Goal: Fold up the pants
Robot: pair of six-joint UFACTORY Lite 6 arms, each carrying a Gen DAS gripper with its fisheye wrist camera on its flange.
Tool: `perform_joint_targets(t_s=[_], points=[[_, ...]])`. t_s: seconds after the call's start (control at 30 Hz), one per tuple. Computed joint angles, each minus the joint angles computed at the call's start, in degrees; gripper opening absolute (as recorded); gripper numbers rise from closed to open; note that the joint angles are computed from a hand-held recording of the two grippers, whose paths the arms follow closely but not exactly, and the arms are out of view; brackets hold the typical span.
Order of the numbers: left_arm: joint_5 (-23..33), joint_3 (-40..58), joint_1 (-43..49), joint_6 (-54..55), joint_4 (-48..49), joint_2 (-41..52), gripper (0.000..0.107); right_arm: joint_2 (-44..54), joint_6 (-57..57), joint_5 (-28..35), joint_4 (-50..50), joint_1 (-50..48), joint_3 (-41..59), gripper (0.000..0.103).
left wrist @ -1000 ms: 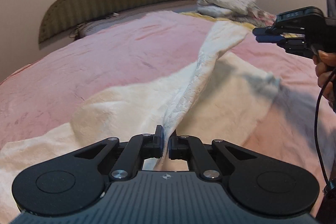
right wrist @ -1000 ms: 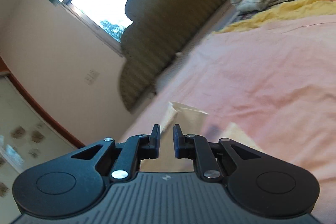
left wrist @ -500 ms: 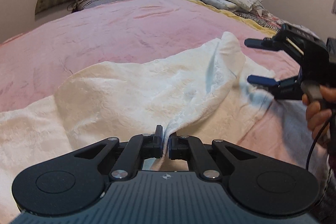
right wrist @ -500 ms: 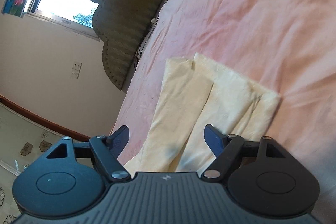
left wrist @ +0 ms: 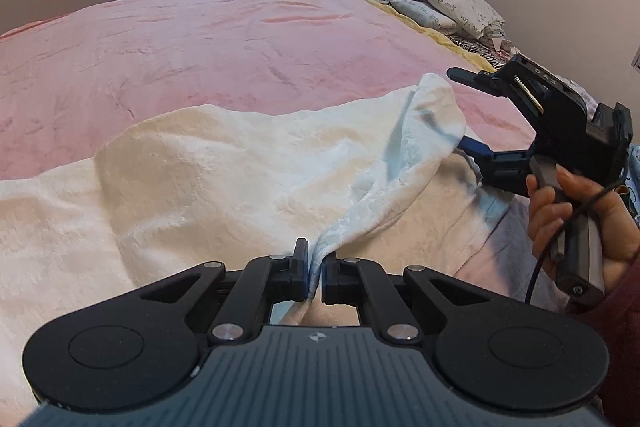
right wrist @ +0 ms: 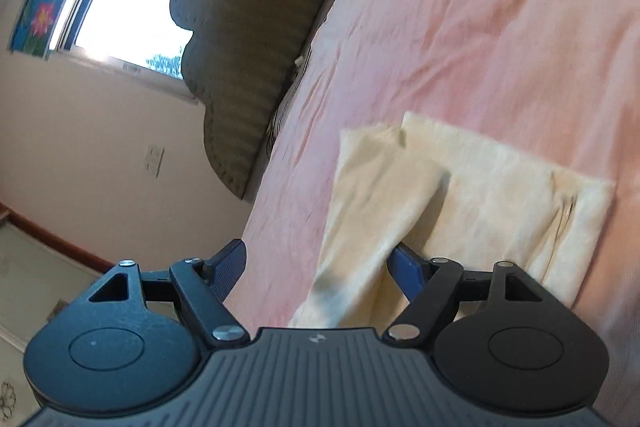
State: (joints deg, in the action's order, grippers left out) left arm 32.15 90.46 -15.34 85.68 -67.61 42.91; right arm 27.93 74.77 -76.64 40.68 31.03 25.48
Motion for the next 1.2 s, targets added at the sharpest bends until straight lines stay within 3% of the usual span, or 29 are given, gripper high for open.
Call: perform_joint_targets(t_s=[0.07, 0.1, 0.13, 0.2, 0.37, 0.5, 0.6, 0.7, 0.83, 0.97, 1.07, 1.13, 1.2], points=[[-0.6, 0.1, -0.4, -0.4, 0.3, 0.3, 0.004, 1.9, 2.2, -0.8, -1.6, -2.5, 0.8, 0.059], [-0.6, 0.2, -0.5, -0.8, 0.7, 0.4, 0.004, 1.9, 0.9, 0.5, -1.5, -3.1, 1.4, 0.047], [-0.7, 0.5, -0.5, -1.1, 1.0, 0.6, 0.004, 1.4, -1.1, 3.0, -0.9, -3.4, 2.0, 0.023], [-1.4, 0.1, -0.6, 0.0, 0.1, 0.3, 0.006, 2.4, -1.5, 3.9, -0.2, -2.9, 2.8, 0.007], [-1.2, -2.7, -0.4, 6.9, -3.6, -1.7, 0.006, -5.0, -9.0, 1.5, 10.0, 4.1, -2.4, 0.005], [-0.2, -8.5, -0.6, 16.2, -5.8, -5.3, 0.006, -18.9, -24.3, 6.4, 29.4, 18.4, -9.0, 0.005], [-2.4, -13.5, -1.7, 24.2, -10.2, -7.6, 0.006, -19.0, -21.8, 9.4, 41.2, 29.3, -12.5, 0.006], [-5.2, -16.8, -3.1, 32.8, -15.7, -9.1, 0.006, -13.6, -11.6, 10.7, 42.4, 34.3, -13.4, 0.006], [-6.0, -16.5, -3.5, 32.0, -14.8, -7.9, 0.013, -11.2, -10.7, 12.2, 36.2, 29.1, -12.5, 0.006], [-2.8, -15.9, -2.4, 27.9, -9.4, -8.3, 0.025, -15.5, -22.3, 15.7, 40.5, 28.8, -11.2, 0.007], [2.6, -13.5, -0.5, 21.9, -2.8, -8.2, 0.042, -18.7, -35.0, 15.6, 56.7, 33.4, -8.0, 0.012], [7.6, -11.4, 1.7, 19.2, -0.2, -7.8, 0.05, -16.8, -47.0, 11.7, 66.8, 34.6, -2.5, 0.016], [12.3, -8.6, 4.1, 15.4, 2.4, -7.1, 0.052, -14.3, -59.0, 6.6, 67.9, 35.5, 4.2, 0.016]])
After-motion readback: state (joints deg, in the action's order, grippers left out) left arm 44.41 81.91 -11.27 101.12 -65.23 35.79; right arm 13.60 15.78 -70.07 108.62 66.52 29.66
